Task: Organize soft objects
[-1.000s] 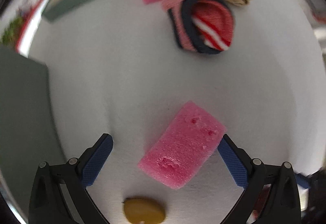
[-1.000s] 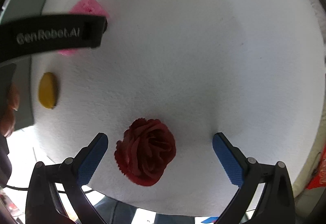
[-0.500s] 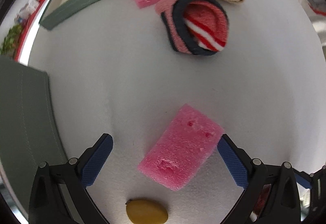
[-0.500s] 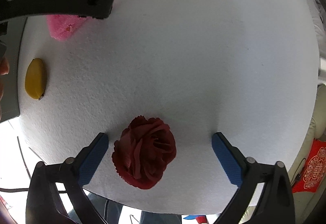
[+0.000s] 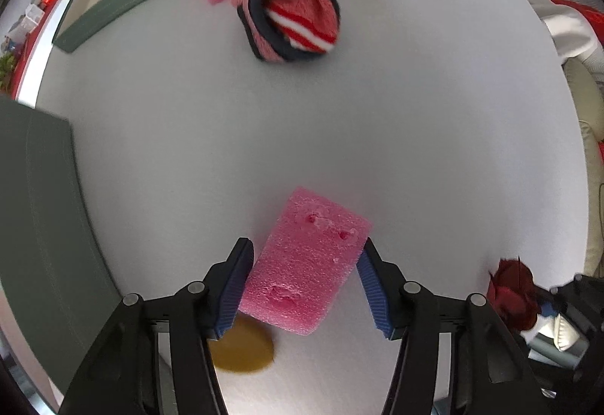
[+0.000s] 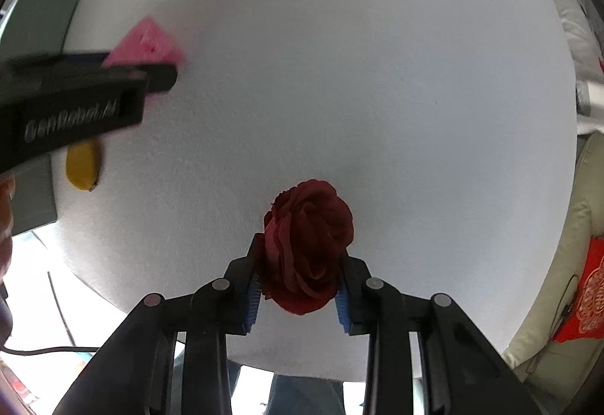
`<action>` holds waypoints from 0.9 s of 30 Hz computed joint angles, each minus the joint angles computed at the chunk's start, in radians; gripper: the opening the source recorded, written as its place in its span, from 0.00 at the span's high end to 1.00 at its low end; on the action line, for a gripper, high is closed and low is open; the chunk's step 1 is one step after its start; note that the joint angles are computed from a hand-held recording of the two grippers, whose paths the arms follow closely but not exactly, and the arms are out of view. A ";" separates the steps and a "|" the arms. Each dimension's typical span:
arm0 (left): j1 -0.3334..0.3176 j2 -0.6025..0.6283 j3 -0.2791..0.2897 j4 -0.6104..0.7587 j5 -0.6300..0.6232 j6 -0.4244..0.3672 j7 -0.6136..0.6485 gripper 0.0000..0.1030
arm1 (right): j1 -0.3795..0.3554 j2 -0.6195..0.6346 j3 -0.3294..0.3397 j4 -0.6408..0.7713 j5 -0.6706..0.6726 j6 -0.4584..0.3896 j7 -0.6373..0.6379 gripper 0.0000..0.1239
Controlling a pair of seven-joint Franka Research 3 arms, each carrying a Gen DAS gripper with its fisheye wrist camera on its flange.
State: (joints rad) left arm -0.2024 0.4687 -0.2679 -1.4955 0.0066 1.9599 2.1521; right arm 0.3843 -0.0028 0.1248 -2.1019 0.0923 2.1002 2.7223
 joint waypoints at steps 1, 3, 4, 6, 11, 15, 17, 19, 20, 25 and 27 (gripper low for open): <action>0.008 -0.021 -0.003 -0.025 -0.010 0.001 0.008 0.44 | 0.000 -0.014 0.000 -0.011 0.007 0.003 0.006 0.72; 0.020 -0.061 -0.007 -0.071 -0.029 0.010 0.026 0.44 | -0.001 -0.034 0.001 -0.026 0.015 0.001 0.016 0.72; 0.023 -0.068 -0.007 -0.076 -0.036 0.006 0.033 0.44 | -0.001 -0.041 0.003 -0.030 0.016 -0.003 0.021 0.72; 0.028 -0.092 -0.007 -0.101 -0.050 -0.002 0.044 0.44 | -0.003 -0.063 0.006 -0.045 0.023 -0.012 0.037 0.72; 0.044 -0.168 -0.005 -0.188 -0.099 -0.012 0.086 0.44 | -0.017 -0.119 0.010 -0.084 0.046 -0.035 0.051 0.72; 0.054 -0.256 0.002 -0.310 -0.142 0.010 0.138 0.44 | -0.019 -0.150 0.022 -0.096 0.055 -0.060 0.087 0.71; 0.050 -0.266 0.009 -0.313 -0.147 -0.001 0.153 0.44 | -0.020 -0.161 0.026 -0.096 0.058 -0.077 0.101 0.71; 0.048 -0.264 0.015 -0.308 -0.151 -0.004 0.176 0.44 | -0.031 -0.193 0.015 -0.113 0.063 -0.091 0.090 0.71; 0.051 -0.272 0.016 -0.315 -0.161 -0.005 0.189 0.44 | -0.034 -0.199 0.017 -0.113 0.066 -0.098 0.093 0.71; 0.050 -0.251 0.023 -0.250 -0.185 -0.041 0.190 0.44 | -0.066 -0.199 0.005 -0.073 0.042 -0.160 0.061 0.71; 0.057 -0.252 0.025 -0.243 -0.199 -0.040 0.197 0.44 | -0.056 -0.193 -0.010 -0.049 0.031 -0.188 0.062 0.71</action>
State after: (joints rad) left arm -0.1450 0.2171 -0.2433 -1.7380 -0.1919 1.9200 2.3489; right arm 0.3283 -0.1963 0.1143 -2.1513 0.1230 1.9124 2.7840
